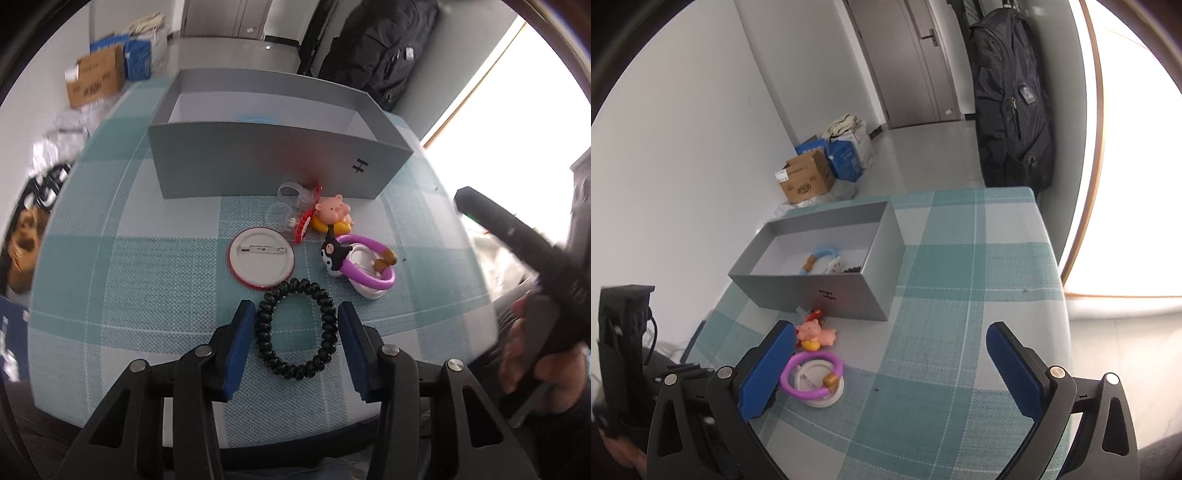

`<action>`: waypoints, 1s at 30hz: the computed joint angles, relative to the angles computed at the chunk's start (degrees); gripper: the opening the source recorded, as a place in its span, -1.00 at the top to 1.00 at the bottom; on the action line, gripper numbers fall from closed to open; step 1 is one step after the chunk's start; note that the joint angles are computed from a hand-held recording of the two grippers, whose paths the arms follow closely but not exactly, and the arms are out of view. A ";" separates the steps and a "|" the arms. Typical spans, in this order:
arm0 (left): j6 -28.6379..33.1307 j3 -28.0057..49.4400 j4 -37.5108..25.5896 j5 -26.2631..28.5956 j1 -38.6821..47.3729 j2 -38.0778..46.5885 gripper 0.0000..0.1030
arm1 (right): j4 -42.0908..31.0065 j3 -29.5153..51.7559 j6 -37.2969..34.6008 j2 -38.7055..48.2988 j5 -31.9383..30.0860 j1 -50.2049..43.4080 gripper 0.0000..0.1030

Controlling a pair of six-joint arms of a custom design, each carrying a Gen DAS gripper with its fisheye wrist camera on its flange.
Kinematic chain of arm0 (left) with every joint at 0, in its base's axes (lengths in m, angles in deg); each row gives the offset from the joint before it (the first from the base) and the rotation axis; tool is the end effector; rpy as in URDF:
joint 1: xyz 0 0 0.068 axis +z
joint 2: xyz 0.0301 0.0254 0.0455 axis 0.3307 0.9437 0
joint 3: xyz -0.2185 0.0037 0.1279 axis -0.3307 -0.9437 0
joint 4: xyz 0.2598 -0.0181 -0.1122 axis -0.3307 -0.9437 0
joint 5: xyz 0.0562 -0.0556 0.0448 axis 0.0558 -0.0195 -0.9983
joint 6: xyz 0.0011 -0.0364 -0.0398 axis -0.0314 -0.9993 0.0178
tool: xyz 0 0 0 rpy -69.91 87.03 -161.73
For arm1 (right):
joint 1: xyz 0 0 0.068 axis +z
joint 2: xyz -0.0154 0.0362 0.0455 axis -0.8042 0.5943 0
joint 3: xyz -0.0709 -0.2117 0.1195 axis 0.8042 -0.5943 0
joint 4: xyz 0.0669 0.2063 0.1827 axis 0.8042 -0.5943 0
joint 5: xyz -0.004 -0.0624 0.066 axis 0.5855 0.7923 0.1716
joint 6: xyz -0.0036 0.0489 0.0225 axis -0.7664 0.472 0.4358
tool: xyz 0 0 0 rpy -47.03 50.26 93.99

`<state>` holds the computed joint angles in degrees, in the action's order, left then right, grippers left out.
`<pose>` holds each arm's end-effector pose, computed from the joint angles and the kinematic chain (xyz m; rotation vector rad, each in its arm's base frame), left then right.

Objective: Organize jewelry
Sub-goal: 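Grasp the second black beaded bracelet with the left gripper and lift it, then grasp the pink ring with the right gripper while the left gripper holds the bracelet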

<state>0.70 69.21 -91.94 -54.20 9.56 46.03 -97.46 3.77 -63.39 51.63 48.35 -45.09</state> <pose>0.2820 -0.0597 0.2493 0.2000 2.7076 -0.5098 0.3263 0.0580 0.2470 -0.1757 2.3648 0.4419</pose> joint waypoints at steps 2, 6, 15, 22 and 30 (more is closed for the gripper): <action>-0.08 0.00 -0.15 2.31 1.62 -0.36 0.21 | -1.23 0.87 -0.44 0.92 -0.79 0.13 -1.00; -0.12 0.21 0.08 6.28 4.28 -1.81 0.21 | -4.27 2.48 -0.93 2.85 -2.79 0.72 -1.00; -3.94 -0.04 5.97 6.83 7.95 -5.30 0.21 | -8.17 4.70 -2.44 7.10 -6.77 3.58 -1.00; -5.63 0.85 8.25 9.31 10.28 -3.76 0.21 | -6.39 4.41 -3.22 7.83 -4.14 6.96 -0.87; -5.72 0.71 7.54 11.38 11.64 -3.98 0.21 | -5.49 5.58 -3.24 10.19 -0.76 10.83 -0.48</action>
